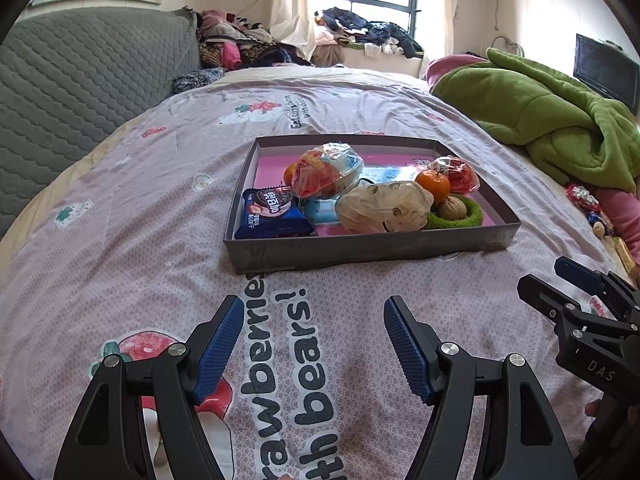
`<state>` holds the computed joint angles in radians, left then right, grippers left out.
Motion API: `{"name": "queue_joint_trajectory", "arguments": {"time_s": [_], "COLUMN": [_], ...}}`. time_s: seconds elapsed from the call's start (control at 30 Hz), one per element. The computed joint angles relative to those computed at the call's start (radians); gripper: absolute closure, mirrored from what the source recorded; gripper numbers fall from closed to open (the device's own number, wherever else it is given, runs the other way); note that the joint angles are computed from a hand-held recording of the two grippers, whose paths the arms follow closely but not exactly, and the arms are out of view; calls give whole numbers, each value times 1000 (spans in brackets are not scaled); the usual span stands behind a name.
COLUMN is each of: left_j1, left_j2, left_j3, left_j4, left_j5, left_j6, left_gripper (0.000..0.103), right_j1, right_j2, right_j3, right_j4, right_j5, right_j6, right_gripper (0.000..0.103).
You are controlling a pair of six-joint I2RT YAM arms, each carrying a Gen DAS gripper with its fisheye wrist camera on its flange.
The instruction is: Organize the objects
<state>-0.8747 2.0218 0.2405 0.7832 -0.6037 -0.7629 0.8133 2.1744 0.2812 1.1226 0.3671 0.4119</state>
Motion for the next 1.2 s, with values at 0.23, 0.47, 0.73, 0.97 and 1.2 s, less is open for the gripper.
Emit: {"name": "queue_joint_trajectory", "arguments": {"time_s": [0.23, 0.47, 0.73, 0.97, 1.2], "left_j1": [12, 16, 21, 25, 20], "left_j2": [31, 41, 44, 43, 38], "left_j3": [-1, -1, -4, 0, 0], "left_j4": [32, 43, 52, 49, 39], "left_j5": [17, 20, 20, 20, 8], "left_j6": [-1, -1, -2, 7, 5], "left_gripper": [29, 29, 29, 29, 29], "right_j1": [-5, -5, -3, -9, -10], "right_j2": [4, 5, 9, 6, 5], "right_j3": [4, 5, 3, 3, 6], "right_j4": [-6, -7, -7, -14, -21], "right_j5": [-2, -5, -3, -6, -9], "right_j6": [2, 1, 9, 15, 15], "right_gripper": [31, 31, 31, 31, 31]}}
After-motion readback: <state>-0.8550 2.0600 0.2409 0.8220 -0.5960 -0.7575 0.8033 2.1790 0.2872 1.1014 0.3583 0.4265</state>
